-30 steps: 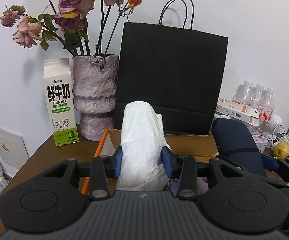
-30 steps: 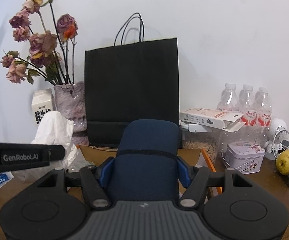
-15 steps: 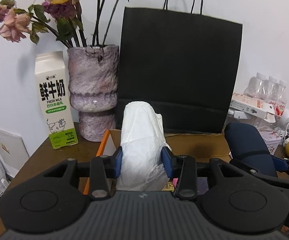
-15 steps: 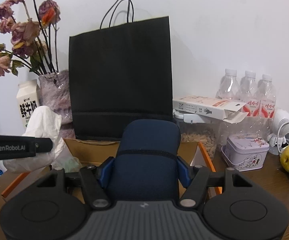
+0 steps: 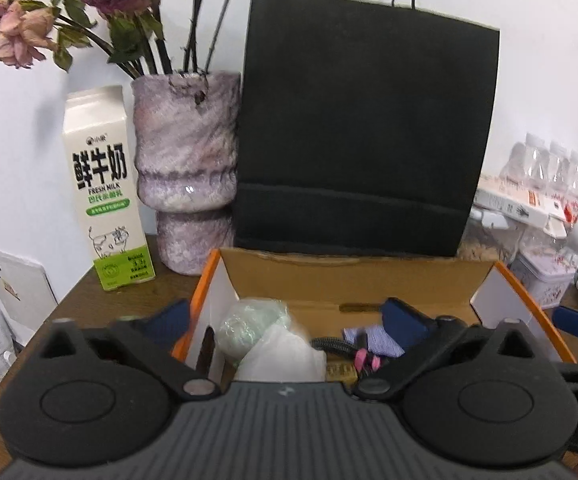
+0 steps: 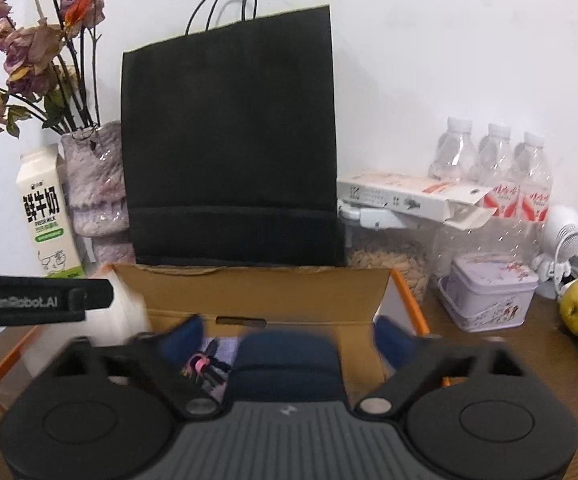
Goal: Organize objects
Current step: 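Open the left tool dropping the tissue while the right tool releases the case inside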
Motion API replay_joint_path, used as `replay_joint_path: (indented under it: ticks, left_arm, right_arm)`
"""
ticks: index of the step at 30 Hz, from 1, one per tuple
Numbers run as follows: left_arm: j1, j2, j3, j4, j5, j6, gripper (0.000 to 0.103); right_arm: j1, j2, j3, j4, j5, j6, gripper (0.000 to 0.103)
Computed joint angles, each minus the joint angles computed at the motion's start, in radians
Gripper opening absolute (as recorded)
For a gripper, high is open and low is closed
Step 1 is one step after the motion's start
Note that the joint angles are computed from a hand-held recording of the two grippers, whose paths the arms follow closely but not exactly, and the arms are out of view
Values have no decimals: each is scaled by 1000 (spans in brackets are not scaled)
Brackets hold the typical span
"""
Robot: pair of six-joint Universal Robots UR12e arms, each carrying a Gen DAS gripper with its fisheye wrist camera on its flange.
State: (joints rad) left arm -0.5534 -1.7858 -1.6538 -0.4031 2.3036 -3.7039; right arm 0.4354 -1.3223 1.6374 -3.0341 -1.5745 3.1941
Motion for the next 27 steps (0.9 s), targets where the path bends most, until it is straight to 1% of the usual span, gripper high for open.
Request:
replay_joint_path:
  ticks: [3,17,27]
  left_arm:
    - [2,1,1,-10,-2,-8,103]
    - [-2,1,-1,-1,15,-5,103]
    - [-21,6,-8,15,50,12,103]
  right_arm:
    - [0,0,-1,5,-3,-3,103]
    - [1,-2,2,3,2,-1,103]
    - [2,-18,19,-26,23,-14,103]
